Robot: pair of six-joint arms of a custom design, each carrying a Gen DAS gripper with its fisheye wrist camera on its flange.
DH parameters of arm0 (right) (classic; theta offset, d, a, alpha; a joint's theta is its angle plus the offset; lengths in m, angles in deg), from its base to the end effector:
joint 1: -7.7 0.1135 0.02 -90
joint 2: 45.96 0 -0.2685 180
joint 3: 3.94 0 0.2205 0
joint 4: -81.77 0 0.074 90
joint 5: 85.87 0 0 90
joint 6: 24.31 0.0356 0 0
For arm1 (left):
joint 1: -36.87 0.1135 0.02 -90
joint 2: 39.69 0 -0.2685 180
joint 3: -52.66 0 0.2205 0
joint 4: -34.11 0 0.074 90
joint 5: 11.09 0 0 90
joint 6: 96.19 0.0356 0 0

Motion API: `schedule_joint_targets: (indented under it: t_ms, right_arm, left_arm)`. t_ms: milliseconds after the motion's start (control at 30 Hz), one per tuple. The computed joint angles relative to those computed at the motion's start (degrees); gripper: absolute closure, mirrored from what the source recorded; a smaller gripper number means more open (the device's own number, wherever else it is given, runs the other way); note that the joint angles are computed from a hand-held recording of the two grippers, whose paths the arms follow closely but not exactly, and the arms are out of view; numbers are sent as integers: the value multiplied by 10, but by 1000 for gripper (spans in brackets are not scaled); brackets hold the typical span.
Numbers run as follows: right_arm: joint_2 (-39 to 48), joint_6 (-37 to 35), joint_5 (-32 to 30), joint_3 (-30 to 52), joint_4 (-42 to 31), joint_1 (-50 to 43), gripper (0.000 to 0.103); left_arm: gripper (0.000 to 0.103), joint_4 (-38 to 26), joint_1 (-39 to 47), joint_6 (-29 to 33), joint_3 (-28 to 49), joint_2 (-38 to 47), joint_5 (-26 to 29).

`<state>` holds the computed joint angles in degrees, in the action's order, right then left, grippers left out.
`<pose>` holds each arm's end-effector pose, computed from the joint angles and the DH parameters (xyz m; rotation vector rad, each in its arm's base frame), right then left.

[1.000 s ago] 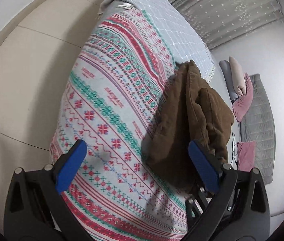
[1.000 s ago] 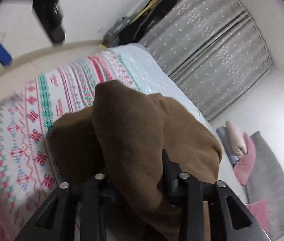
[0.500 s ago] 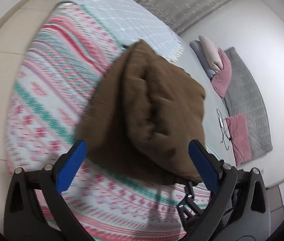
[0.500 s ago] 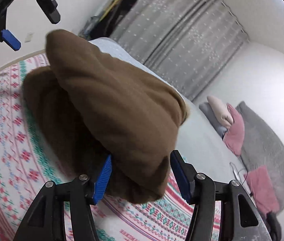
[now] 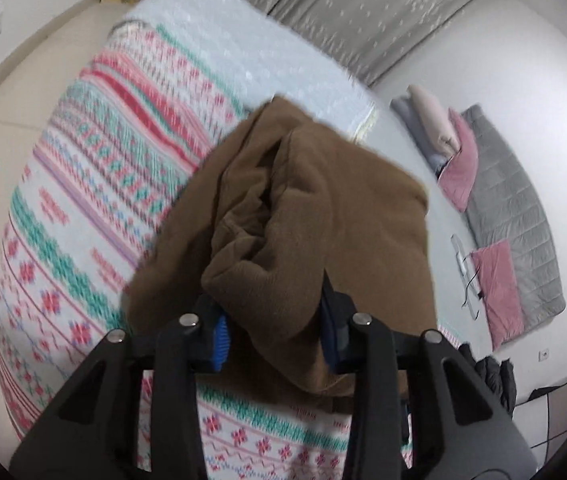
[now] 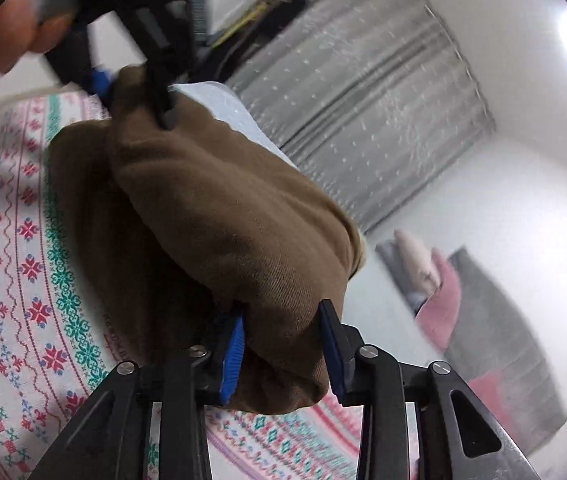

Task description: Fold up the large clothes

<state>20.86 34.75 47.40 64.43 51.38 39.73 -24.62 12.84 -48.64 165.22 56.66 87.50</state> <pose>0.2014 0.0972 0.3181 -0.6306 1.9074 -0.7648 0.3101 -0.1441 0.3681 -0.3091 2.4068 -0.7370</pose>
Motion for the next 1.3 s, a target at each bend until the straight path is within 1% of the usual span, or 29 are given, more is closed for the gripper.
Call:
schedule_joint_targets:
  t_ms: [67, 167, 200, 233, 267, 333, 367, 400, 467, 533, 567, 600, 633, 667, 700, 733, 767, 800, 833, 900, 933, 1000, 1100, 1133, 1200, 1233, 1267, 1300]
  right_arm:
    - [7, -10, -4, 19, -3, 5, 72]
    - [20, -20, 1, 26, -11, 17, 72]
    - [24, -21, 9, 19, -16, 26, 72]
    - [34, -41, 8, 6, -5, 22, 72]
    - [47, -73, 27, -18, 9, 34, 72]
    - [60, -126, 65, -67, 64, 52, 71]
    - [65, -137, 71, -79, 75, 52, 71]
    - [65, -128, 60, -76, 62, 44, 70]
    - [59, -93, 24, -51, 11, 25, 70]
    - [50, -55, 1, -30, -37, 18, 70]
    - [41, -32, -14, -24, -55, 14, 65]
    - [33, -24, -39, -16, -70, 1, 59]
    - [20, -12, -72, -3, -101, -8, 54]
    - [1, 5, -128, 27, -157, -27, 50]
    - [-10, 24, -183, 62, -210, -53, 49]
    - [-13, 41, -232, 97, -256, -78, 49]
    - [-13, 69, -308, 152, -317, -132, 54]
    - [-11, 85, -364, 191, -349, -181, 55]
    - [-9, 93, -401, 218, -363, -221, 56]
    - [15, 112, -494, 296, -394, -316, 67]
    - [39, 135, -531, 341, -409, -352, 69]
    - [89, 170, -537, 408, -437, -354, 78]
    - [164, 168, -515, 444, -468, -322, 79]
    - [198, 178, -502, 432, -481, -303, 79]
    - [197, 205, -496, 352, -405, -299, 80]
    - [197, 221, -504, 340, -389, -305, 80]
    - [202, 240, -519, 350, -398, -314, 80]
    - [207, 245, -526, 363, -411, -319, 80]
  left_arm:
    - [65, -6, 6, 8, 11, 0, -5]
    - [65, -59, 2, 32, 42, 30, -23]
    - [65, -72, -1, 39, 44, 42, -33]
    - [65, -76, -3, 43, 40, 50, -38]
    - [65, -73, -4, 47, 32, 55, -40]
    - [64, -67, -3, 56, 21, 53, -38]
    - [64, -68, -5, 61, 20, 51, -38]
    - [63, -69, -8, 68, 20, 49, -41]
    - [62, -70, -10, 84, 15, 45, -43]
    - [61, -61, -4, 89, 3, 39, -28]
    - [61, -58, 2, 88, 0, 39, -17]
    - [61, -52, 9, 86, -8, 35, -5]
    - [61, -50, 12, 85, -11, 34, 0]
    - [61, -50, 12, 86, -10, 36, 0]
    - [61, -53, 10, 88, -7, 37, -4]
    - [61, -57, 9, 89, -4, 38, -8]
    - [61, -58, 8, 87, -3, 39, -9]
    - [61, -58, 9, 84, -2, 39, -7]
    - [61, -60, 8, 82, 0, 40, -9]
    - [61, -68, 4, 81, 8, 44, -14]
    - [61, -71, 3, 81, 12, 45, -16]
    - [61, -72, 4, 82, 13, 46, -14]
    - [61, -72, 8, 86, 12, 46, -8]
    - [61, -76, 7, 90, 14, 47, -11]
    - [60, -74, 5, 94, 11, 46, -14]
    - [60, -74, 4, 94, 11, 46, -16]
    - [60, -75, 4, 92, 12, 46, -15]
    - [58, -75, 5, 89, 12, 45, -11]
